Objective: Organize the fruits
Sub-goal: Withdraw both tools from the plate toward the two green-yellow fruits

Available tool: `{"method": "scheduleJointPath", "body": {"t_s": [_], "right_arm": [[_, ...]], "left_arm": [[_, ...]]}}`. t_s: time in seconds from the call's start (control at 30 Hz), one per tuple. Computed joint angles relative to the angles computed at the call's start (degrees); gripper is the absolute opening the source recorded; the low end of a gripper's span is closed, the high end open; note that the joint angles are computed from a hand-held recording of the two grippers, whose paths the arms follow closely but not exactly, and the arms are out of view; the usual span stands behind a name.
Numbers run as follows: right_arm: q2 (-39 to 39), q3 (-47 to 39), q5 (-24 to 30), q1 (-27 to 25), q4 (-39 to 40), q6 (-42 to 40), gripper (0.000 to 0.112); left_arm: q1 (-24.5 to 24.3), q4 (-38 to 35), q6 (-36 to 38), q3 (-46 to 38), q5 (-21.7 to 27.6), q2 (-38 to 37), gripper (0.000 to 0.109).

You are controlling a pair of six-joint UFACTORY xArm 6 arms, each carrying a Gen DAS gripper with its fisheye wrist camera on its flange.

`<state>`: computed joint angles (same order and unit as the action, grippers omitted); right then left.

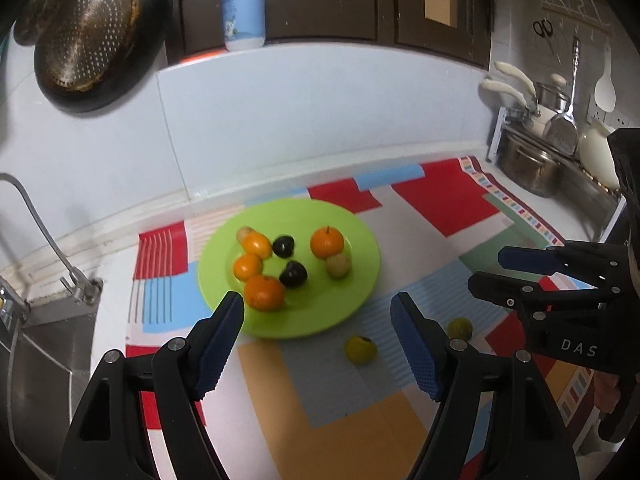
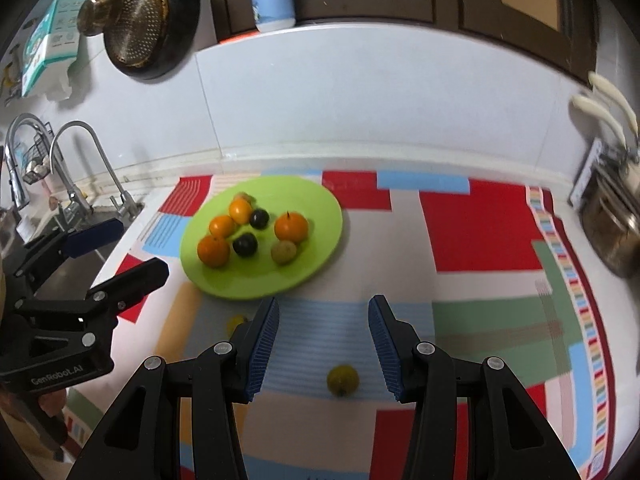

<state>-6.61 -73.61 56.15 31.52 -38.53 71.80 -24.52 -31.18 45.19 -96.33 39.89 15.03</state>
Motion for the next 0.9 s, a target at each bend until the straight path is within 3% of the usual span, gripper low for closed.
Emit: {"method": "scheduleJointPath", "body": {"t_s": [0.53,0.9], "right_arm": [[-2.1,6.1,1.5,2.0,3.8,3.9,0.047],[-3.0,10.5,-2.9,0.6,4.8,5.2,0.047]], "left_arm": [[-1.2,1.3,3.6,8.4,-4.0,-2.3,0.075],[-2.2,0.3,6.9,8.6,-3.6,-0.1,0.073]]}}
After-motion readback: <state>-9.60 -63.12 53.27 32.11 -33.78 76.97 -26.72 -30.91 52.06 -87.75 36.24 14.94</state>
